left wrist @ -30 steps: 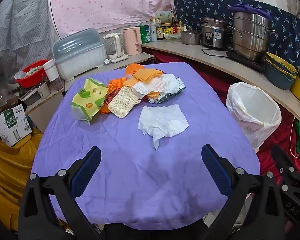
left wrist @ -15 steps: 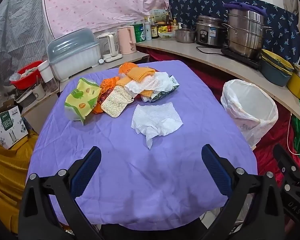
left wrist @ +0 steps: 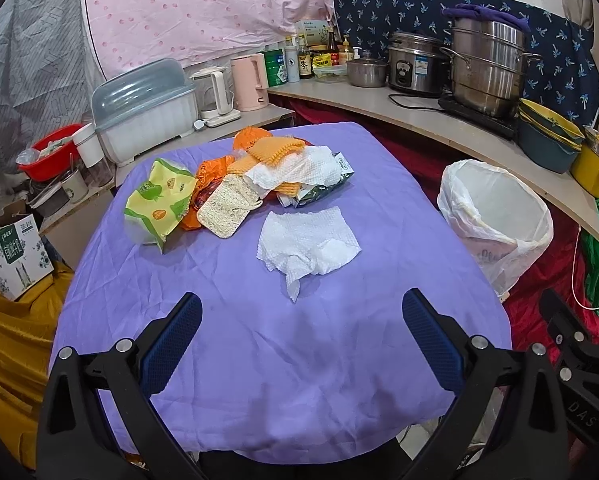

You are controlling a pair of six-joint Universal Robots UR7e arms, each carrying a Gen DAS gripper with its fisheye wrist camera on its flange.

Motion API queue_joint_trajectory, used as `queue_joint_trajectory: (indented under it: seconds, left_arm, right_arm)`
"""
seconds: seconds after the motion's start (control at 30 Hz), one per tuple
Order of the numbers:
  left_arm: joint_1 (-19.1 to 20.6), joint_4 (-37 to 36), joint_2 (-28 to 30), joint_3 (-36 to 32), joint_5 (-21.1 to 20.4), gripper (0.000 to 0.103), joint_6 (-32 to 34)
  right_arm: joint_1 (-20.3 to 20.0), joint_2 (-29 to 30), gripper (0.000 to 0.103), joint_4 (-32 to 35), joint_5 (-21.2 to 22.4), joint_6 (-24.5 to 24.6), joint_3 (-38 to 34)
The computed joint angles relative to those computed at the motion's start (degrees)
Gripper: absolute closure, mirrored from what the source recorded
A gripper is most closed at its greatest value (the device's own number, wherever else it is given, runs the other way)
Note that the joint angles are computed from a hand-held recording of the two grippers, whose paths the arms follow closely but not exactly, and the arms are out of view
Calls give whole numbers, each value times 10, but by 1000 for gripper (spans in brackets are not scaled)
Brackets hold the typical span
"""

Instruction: Collect trash

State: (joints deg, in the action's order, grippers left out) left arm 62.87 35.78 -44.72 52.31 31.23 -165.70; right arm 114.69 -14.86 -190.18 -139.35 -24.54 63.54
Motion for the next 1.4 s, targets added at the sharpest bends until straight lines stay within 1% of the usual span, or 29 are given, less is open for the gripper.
queue_joint_trajectory:
  seconds: [0.63, 1.4]
  left_arm:
    - [5, 32, 9, -18, 7, 7, -27]
    - [6, 21, 2, -8, 20, 7, -12]
  right_arm:
    - [-1, 1, 7, 1, 1, 0, -1]
    - [-1, 3, 7, -1, 0, -3, -4]
